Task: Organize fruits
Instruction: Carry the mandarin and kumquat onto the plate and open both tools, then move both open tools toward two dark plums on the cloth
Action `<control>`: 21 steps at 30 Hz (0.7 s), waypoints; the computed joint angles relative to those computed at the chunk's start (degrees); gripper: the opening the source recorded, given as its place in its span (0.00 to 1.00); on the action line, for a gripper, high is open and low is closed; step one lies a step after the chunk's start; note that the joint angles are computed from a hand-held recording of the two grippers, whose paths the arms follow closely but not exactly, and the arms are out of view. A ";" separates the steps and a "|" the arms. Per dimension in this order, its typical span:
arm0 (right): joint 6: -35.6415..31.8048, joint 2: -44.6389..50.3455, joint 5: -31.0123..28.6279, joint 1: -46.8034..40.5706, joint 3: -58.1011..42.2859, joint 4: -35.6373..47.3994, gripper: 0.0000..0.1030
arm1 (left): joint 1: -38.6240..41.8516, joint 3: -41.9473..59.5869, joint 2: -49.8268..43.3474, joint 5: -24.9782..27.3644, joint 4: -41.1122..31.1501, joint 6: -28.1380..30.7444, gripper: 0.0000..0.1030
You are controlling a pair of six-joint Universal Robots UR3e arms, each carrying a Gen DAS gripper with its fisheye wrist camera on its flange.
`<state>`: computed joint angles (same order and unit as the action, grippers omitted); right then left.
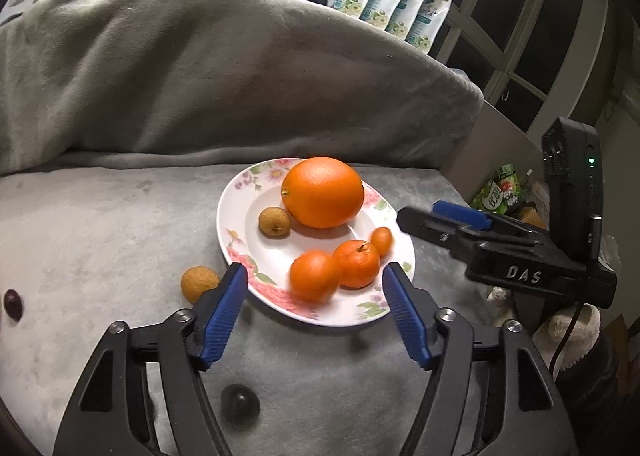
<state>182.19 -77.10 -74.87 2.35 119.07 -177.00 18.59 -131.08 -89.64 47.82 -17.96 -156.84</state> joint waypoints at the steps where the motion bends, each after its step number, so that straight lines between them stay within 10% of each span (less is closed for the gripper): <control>1: 0.63 -0.25 0.06 -0.28 0.01 -0.11 0.82 | 0.18 0.06 0.13 -0.12 -0.48 0.22 0.72; 21: 2.77 -5.85 1.75 -0.77 2.79 0.12 0.83 | 0.95 -2.22 4.92 0.93 -1.23 1.93 0.78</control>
<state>184.96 -82.95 -73.12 1.57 121.86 -176.89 19.55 -133.29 -84.71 48.75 -19.20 -154.91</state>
